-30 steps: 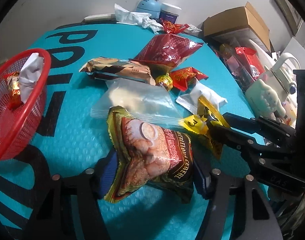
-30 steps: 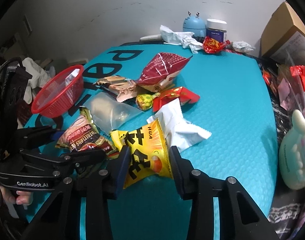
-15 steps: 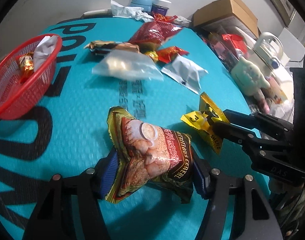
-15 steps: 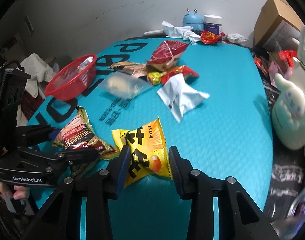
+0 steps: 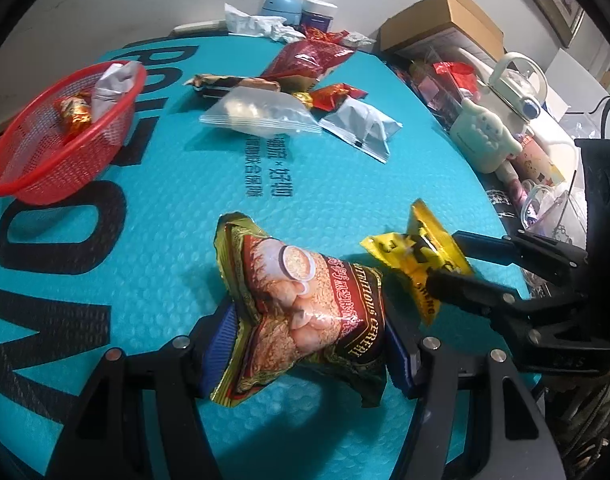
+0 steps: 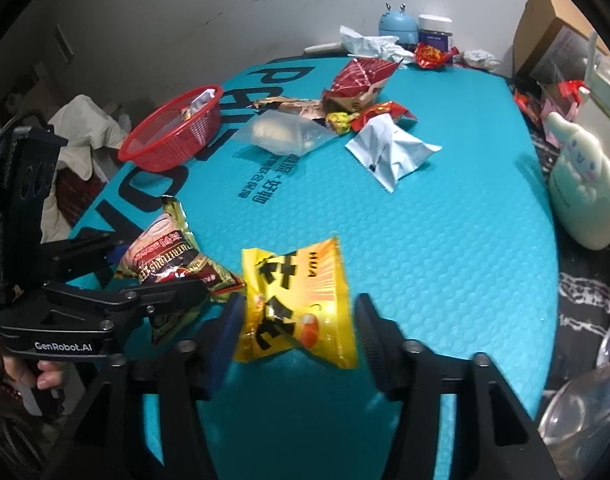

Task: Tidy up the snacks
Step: 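Grasp the brown cereal bag with the left gripper while the right grasps the yellow bag, then lift both held bags and carry them over the red basket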

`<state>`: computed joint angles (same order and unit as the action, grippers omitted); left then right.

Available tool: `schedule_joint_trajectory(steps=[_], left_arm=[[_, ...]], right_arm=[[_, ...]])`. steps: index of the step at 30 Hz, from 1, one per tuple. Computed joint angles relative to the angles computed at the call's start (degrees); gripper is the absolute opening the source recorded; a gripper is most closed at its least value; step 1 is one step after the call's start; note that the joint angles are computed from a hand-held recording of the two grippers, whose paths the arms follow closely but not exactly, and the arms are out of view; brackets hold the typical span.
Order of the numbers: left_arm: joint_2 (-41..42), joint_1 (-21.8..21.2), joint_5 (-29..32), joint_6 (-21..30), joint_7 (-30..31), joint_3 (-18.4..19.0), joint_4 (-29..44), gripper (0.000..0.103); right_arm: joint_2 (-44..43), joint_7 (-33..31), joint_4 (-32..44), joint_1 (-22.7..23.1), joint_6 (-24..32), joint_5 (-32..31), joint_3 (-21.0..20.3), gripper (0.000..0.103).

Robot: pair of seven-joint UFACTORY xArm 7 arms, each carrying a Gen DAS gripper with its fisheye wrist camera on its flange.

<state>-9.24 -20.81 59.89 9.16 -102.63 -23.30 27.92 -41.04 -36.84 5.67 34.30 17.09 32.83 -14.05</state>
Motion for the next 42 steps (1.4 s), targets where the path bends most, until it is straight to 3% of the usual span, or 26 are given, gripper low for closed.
schedule_joint_trajectory(steps=[2,7,14,19,20,21,24,35,42], left_arm=[[-1.16,0.08,0.18,0.92,-0.82,-0.30,-0.60,0.064],[-2.74,1.31,0.20,1.09,-1.86,-0.67,-2.02,0.064],[-1.53,3.11,0.32,0.37,-2.68,-1.07,-2.33,0.064],[-1.52,2.83,1.51,0.54,-4.18,-0.84,-2.31,0.064],[-1.53,2.72,1.45,0.57,-4.16,-0.71,-2.24,0.064],[-1.60,2.61,1.50,0.58,-4.26,-0.68,-2.25,0.064],[-1.84,2.59,2.20,0.41,-5.15,-0.96,-2.22,0.064],[-6.77,1.82,-2.36,2.00,-3.51,-3.33,-3.80,0.064],[-11.47,2.97,-7.95,3.34,-0.10,-6.56,-4.89,0.064]], right_arm=[[1.05,-0.19,0.63,1.01,0.04,0.47,-0.45,0.072],[5.27,0.93,1.94,2.31,-2.30,0.91,1.57,0.072],[8.18,4.68,1.17,1.08,-6.30,-3.74,5.83,0.072],[8.57,7.22,0.10,1.52,-9.26,-7.24,5.75,0.060],[8.11,7.49,-0.16,1.90,-9.61,-7.81,5.12,0.051],[7.35,7.54,-0.42,2.33,-9.63,-8.34,4.25,0.046],[6.44,8.14,-0.65,3.09,-9.26,-9.51,2.94,0.044],[0.51,8.77,-1.82,3.95,-4.98,-10.58,0.01,0.043],[-5.08,7.51,-1.85,1.85,-1.48,-10.06,1.71,0.043]])
